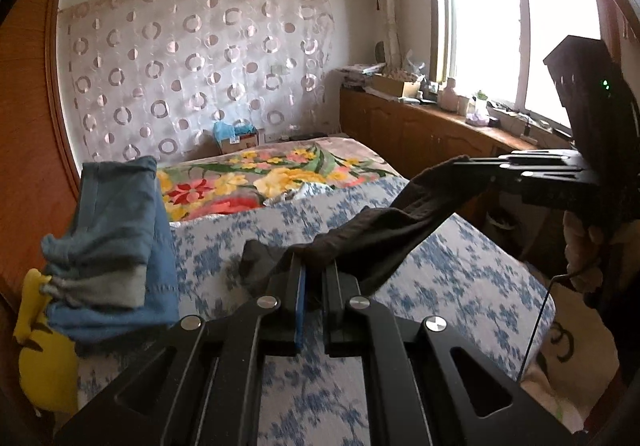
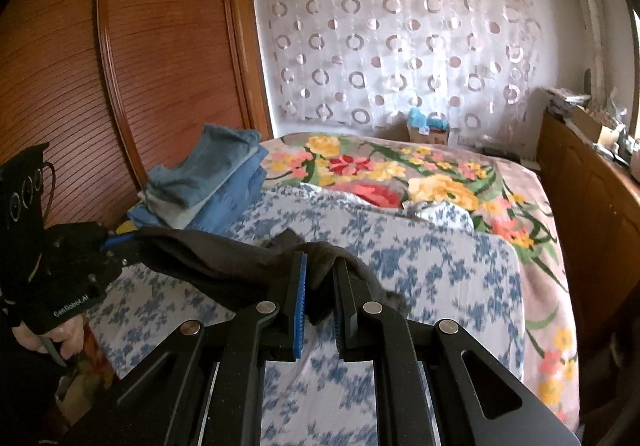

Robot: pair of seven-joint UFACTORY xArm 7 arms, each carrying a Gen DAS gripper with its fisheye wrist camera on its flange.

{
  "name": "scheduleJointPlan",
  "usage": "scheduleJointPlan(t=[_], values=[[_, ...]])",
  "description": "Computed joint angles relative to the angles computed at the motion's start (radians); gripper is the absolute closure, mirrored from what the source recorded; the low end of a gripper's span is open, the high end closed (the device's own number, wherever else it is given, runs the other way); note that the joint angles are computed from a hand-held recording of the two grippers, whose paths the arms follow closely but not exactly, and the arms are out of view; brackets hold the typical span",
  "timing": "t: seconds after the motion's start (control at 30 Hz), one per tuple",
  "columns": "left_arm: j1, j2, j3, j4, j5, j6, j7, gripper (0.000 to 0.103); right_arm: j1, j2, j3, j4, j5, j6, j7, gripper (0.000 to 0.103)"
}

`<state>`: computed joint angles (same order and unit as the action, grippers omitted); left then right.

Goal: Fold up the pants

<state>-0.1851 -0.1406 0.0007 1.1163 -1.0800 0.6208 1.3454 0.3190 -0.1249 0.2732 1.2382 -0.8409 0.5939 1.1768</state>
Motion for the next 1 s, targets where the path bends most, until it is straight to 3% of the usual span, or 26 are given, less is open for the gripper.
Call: scheduleJointPlan(t=[0.3,0.67,1.0], values=[[-0.020,-0.132,0.033,-0.178,0.031,-0.001,0.008,0.096,0.020,-0.063,0.054,-0.092,0.023,0.037,0.073,0.092],[-0.053,-0.211,0.065,-0.370,0.118,-0.018,-0.007,0.096,-0.002,-0.132,0.089,-0.271,0.091,-0.067,0.191,0.092],[-0.081,-0.298,0.097,-0.465,0.164,-0.004,-0.029,0.096,-0.015,-0.192,0.121,-0.320,0.140,-0.071,0.203,0.092]])
